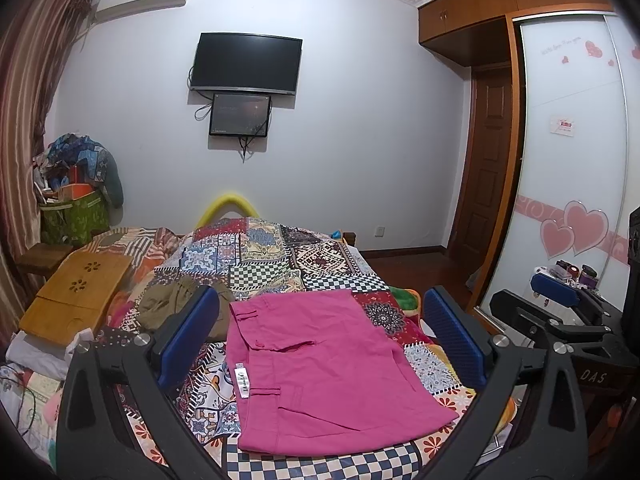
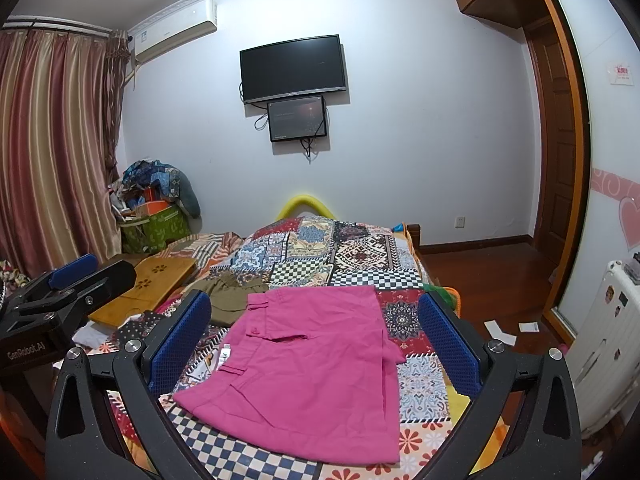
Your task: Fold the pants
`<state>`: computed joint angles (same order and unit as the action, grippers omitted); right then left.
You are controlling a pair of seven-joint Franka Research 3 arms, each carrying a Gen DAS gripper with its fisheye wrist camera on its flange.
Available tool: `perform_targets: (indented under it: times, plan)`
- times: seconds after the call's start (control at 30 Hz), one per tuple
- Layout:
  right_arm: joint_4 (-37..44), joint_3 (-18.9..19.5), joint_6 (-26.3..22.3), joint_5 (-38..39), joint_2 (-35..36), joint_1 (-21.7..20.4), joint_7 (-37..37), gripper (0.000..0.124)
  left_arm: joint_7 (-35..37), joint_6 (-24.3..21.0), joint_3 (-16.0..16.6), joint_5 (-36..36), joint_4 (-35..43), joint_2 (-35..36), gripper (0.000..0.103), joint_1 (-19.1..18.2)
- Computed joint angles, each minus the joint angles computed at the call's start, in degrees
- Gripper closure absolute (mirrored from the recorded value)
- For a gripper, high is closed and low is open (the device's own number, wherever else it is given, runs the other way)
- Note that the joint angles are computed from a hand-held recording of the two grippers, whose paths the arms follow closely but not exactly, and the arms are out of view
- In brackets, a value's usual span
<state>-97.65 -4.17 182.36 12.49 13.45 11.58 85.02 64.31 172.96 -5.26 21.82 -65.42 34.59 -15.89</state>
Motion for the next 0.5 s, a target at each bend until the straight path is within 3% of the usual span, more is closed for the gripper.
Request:
perform_targets:
  times: [0.2, 0.33, 0.43, 0.5]
  plan:
    - [-0.17, -1.08, -0.09, -0.94, 0.20, 0.50, 0.46, 0.021, 0.15, -0.96, 0.67, 0.69, 0.64, 0.70, 0.000, -0.23]
    - [-0.40, -6.90, -2.37, -5.31, 0.82, 3.82, 4.02, 0.021, -0.76, -4.23, 2.87, 2.14, 3.03, 2.45, 0.000, -1.36]
    - [-1.07, -9.03, -4.91, -8.70, 1.10, 4.18, 6.66, 0.021, 0.45, -7.43, 1.97, 1.88, 4.41, 3.78, 0.000, -0.33]
    - [-1.17, -9.21, -7.61, -10.80, 1.55, 3.37, 8.06, 0.021, 2.95, -9.95, 0.04, 0.44, 5.40, 4.81, 0.008, 1.14]
